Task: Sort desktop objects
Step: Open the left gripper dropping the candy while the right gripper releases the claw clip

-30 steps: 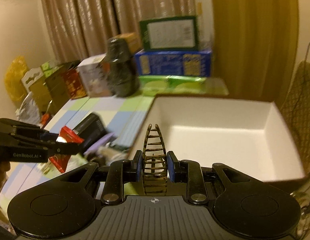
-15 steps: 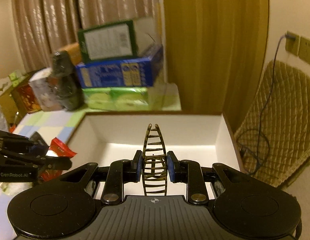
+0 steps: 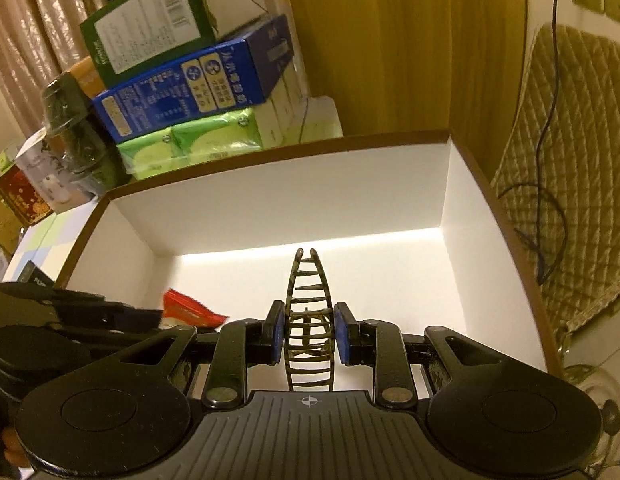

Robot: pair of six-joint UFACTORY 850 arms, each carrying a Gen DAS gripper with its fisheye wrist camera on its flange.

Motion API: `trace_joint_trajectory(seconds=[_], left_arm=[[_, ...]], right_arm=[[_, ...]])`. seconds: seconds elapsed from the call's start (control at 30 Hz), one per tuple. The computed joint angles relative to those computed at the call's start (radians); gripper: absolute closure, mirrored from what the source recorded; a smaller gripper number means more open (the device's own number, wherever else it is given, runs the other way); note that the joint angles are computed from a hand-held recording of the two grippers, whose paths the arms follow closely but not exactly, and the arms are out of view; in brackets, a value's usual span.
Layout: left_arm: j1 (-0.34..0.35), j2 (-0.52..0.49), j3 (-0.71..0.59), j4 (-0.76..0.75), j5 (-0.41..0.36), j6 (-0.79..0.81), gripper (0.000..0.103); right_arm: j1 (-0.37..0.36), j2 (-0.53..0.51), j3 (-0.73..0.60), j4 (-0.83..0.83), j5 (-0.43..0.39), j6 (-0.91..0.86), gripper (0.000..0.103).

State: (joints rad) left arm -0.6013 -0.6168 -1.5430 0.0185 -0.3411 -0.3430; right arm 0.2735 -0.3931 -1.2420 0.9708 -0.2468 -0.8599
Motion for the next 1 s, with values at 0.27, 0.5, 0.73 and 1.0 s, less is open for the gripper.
trace_joint_trajectory(seconds=[0.27, 0.5, 0.73, 1.0], left_arm=[[-0.008, -0.09, -0.116, -0.031, -0.077, -0.001, 0.076], [-0.018, -0.108, -0.149, 0.047, -0.104, -0.062, 0.074], [-0.022, -0.101, -0.144, 0.109, -0.112, -0.114, 0.058], [-0.017, -0.077, -0.114, 0.156, -0.109, -0.16, 0.05]], right_arm=[[-0.013, -0.064, -0.068, -0.066, -0.044, 0.054, 0.08], [-0.007, -0.088, -0.104, -0.121, -0.071, 0.111, 0.08], [-0.001, -0.098, -0.118, -0.151, -0.073, 0.136, 0.08], [0.006, -0.105, -0.127, -0.112, -0.056, 0.101, 0.08]])
